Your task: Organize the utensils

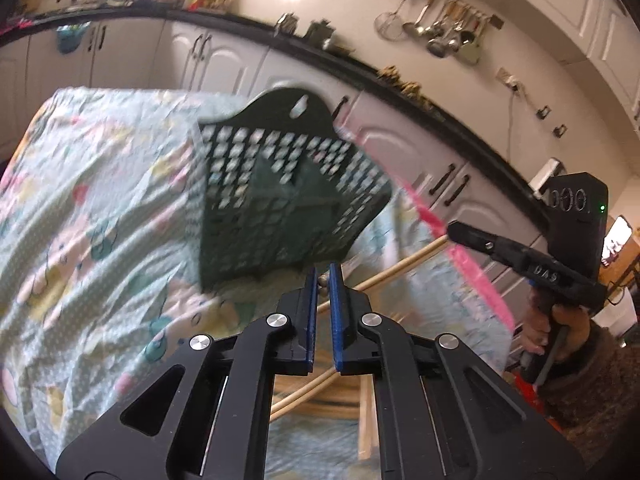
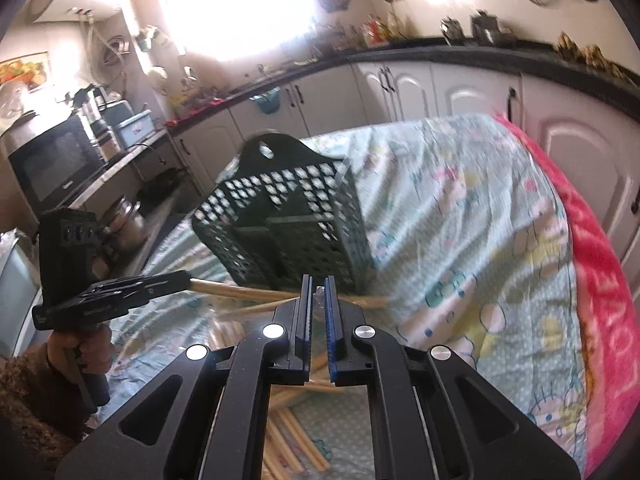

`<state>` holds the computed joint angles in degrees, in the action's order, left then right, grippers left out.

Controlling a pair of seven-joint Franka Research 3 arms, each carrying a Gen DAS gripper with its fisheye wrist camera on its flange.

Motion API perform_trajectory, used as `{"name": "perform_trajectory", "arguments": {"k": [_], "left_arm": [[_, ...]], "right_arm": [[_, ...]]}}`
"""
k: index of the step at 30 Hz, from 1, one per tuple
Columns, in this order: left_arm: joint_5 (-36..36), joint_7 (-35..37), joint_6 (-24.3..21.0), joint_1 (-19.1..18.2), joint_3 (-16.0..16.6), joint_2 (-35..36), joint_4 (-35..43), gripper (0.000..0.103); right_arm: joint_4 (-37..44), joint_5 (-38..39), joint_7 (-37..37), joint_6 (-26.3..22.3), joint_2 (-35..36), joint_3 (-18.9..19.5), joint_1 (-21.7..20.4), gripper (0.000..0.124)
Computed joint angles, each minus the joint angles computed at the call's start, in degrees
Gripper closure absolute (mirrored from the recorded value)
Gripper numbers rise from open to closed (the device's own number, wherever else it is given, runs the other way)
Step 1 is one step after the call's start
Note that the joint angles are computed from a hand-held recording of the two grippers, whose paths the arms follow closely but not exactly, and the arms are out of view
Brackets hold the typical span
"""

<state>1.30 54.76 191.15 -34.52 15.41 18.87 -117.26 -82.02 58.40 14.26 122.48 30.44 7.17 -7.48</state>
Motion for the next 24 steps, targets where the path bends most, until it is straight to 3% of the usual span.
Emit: {"name": "perform_trajectory", "arguments": {"k": [1, 4, 9, 13, 22, 24], "left_arm": [[-0.41, 0.36, -0.49, -2.23, 2.13, 0.0, 0.64, 0.1], [0.35, 0.42, -1.35, -4.14, 4.04, -0.55, 1.86, 0.1], [2.51, -1.3, -2.44, -9.81, 10.11, -0.27, 4.34, 0.1], [5.51, -3.38, -2.83, -8.14, 8.85, -0.95, 5.35, 0.1], [11.29, -5.66, -2.89, -9.56, 10.96, -3.59, 6.73, 0.1], [12.95, -6.84, -3.01, -12.45, 14.36, -4.04, 7.34, 0.1]], "right_arm": [[-0.38, 0.47, -0.67, -0.18, -0.55, 0.28, -0.16, 0.118], [-0.68, 1.53, -2.25, -1.4, -1.65, 0.65, -0.28, 0.118], [-1.47, 3.21, -4.48, -2.62, -3.58, 0.53, 0.32, 0.119], [-1.25, 4.47, -5.34, -3.53, -4.49, 0.22, 0.77, 0.119], [1.21, 6.93, -6.27, -5.24, -5.9, -0.19, 1.08, 0.119], [1.78, 7.67, -6.7, -5.79, -6.48, -0.14, 0.89, 0.119]]}}
